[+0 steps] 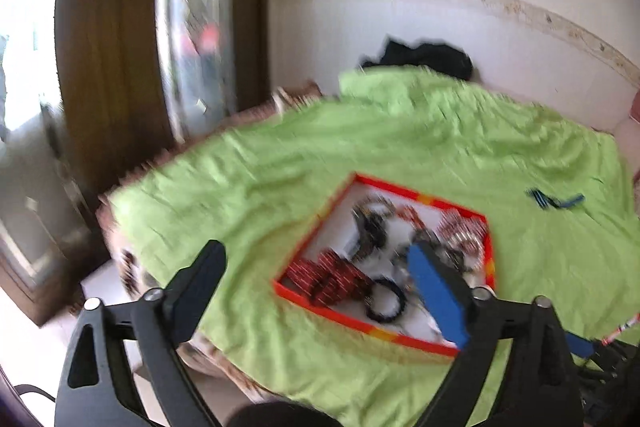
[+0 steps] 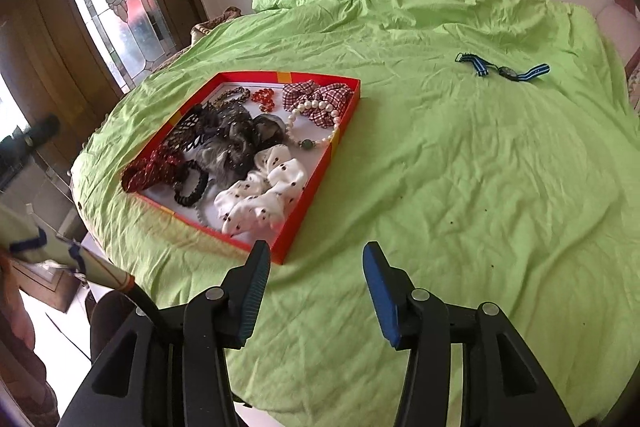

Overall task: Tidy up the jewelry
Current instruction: 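Withdraw both tools from the tray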

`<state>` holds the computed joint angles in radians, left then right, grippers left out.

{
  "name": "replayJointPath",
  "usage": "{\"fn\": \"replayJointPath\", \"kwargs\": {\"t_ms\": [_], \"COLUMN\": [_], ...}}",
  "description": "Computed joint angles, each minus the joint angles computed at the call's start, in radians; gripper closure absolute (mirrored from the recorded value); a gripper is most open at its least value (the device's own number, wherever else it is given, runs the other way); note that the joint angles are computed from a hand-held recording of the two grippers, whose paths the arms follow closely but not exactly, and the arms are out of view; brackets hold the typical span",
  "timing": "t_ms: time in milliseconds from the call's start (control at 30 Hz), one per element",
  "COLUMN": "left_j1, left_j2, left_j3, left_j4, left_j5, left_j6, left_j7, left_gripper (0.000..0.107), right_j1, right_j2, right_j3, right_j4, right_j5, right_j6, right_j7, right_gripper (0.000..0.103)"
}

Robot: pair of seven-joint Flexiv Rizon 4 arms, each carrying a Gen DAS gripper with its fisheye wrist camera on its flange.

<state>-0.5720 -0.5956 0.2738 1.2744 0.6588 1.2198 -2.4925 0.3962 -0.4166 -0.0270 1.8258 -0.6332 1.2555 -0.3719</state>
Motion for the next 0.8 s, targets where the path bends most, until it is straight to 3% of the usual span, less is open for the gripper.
{"fn": "replayJointPath", "kwargs": {"t_ms": [100,367,567,800], "left_j1": [-0.084,-0.229,-0.166,-0.038], "left_j2": [0.019,0.078,0.117,0.129], "left_j3": [0.104,0.175,0.076,-0.078], "left_j4": [-0.007,-0.026,0.008,0.047], "left_j5": [0.129,0.408,0.450,0.354], "left_j6": [-0.005,-0.210,-0.132,-0.081], "left_j7": [-0.153,-0.373,-0.337,-0.210], "left_gripper": [0.004,0.004,0.004,0.004], "right_j1": [0.026,0.027,0.018,0.005], "right_j2": [0.021,0.062,0.083,0.101], "right_j3": [-0.023,-0.015,0.001,0.017], "right_j4": [0.023,0.066,0.077,0.089], "right_j5": [-0.048,-0.125,-0.174,-0.226], "right_j6": [-0.006,-0.007,-0.039,-0.089], "right_j7": [0.047,0.147,0.191,0.249], "right_gripper": [0.048,0.046,0.043,0.041]}}
